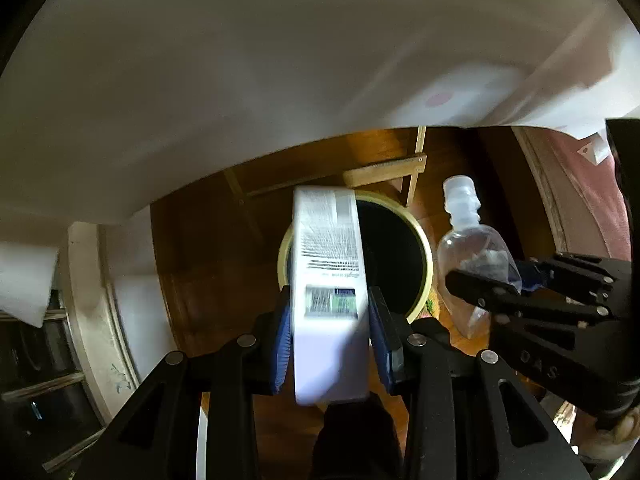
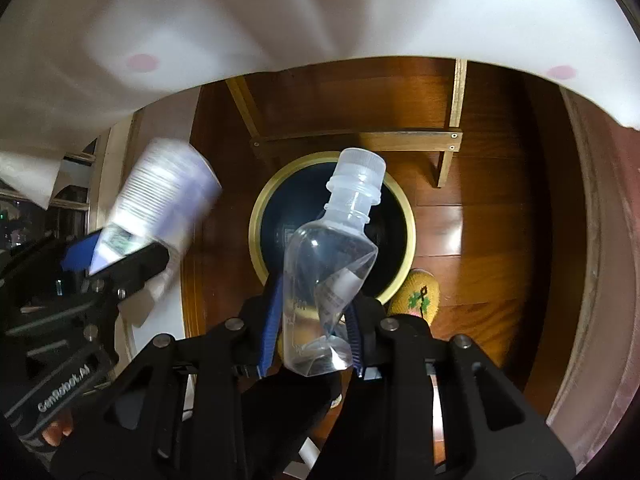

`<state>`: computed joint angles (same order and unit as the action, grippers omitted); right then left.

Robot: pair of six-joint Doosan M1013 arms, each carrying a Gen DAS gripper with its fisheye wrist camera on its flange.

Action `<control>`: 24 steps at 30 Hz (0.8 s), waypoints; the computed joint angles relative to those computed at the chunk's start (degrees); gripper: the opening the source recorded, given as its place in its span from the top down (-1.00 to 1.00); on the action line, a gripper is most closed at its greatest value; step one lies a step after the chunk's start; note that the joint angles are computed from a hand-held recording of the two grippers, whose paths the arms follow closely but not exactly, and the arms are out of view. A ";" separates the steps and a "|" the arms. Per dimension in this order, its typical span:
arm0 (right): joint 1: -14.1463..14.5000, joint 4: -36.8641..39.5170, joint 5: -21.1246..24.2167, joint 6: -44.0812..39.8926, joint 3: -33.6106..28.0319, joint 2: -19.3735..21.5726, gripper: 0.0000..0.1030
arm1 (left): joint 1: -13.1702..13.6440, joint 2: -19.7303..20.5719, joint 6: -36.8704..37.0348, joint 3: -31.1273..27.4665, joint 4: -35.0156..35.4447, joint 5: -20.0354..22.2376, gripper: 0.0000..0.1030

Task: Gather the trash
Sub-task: 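Open both tools to drop the box and bottle into the bin, then raise both tools back toward the table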

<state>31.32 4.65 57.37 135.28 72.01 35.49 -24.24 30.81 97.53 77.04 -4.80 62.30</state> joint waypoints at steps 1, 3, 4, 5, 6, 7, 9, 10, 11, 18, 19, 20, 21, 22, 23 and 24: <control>-0.07 -0.15 0.06 0.27 -0.22 0.35 0.48 | 0.10 0.43 0.15 -0.38 -0.36 0.65 0.26; -0.36 0.31 -0.02 0.17 -0.38 0.87 0.46 | 0.32 0.94 0.07 -0.60 -0.51 0.72 -0.14; -0.46 0.19 -0.03 0.18 -0.50 1.15 0.41 | 0.28 0.76 -0.34 -0.11 -0.23 -0.22 -0.30; -0.48 -0.11 -0.10 0.26 -0.37 1.14 0.25 | 0.31 0.74 -0.56 0.10 -0.01 -0.95 -0.63; -0.48 -0.55 -0.29 0.43 -0.31 1.15 0.17 | 0.41 0.67 -1.06 0.28 0.78 -1.49 -0.72; -0.47 -1.24 -0.66 0.97 -0.10 0.99 0.01 | 0.48 0.66 -1.32 0.37 1.01 -1.89 -0.72; -0.59 -1.84 -1.72 1.19 0.66 0.66 -0.06 | 0.81 0.73 -1.53 0.27 1.03 -1.79 -0.73; -0.61 -1.96 -1.95 1.19 0.79 0.60 -0.06 | 0.83 0.78 -1.84 0.23 1.23 -1.95 -0.73; -0.62 -1.87 -1.77 1.06 0.69 0.47 -0.06 | 0.85 0.77 -1.97 0.10 1.25 -2.13 -0.73; 0.00 -3.71 -0.54 1.90 0.37 -0.60 -0.06 | 0.83 -1.22 -2.12 0.89 1.85 -4.17 -0.73; 0.10 -4.03 -0.38 1.87 0.34 -0.84 -0.06 | 1.06 -1.79 -1.87 0.69 1.97 -3.87 -0.73; 0.29 -4.48 -0.10 1.80 0.16 -1.10 -0.06 | 1.03 -2.09 -1.86 0.66 2.09 -3.88 -0.73; 0.49 -4.92 0.07 1.82 0.02 -1.39 -0.06 | 1.02 -2.52 -1.85 0.48 2.02 -3.71 -0.73; 0.70 -5.32 0.16 1.97 -0.04 -1.75 -0.06 | 1.06 -2.82 -1.86 0.29 1.93 -3.47 -0.73; 0.84 -5.60 0.28 1.99 -0.10 -2.19 -0.06 | 1.12 -3.20 -1.80 0.10 1.67 -3.20 -0.73; 0.99 -6.10 0.49 2.12 -0.25 -2.62 -0.06 | 1.32 -3.67 -1.42 -0.27 0.81 -2.72 -0.73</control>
<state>32.31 -1.45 57.86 137.40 71.76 32.87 -22.92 27.15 96.10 76.78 -3.99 59.57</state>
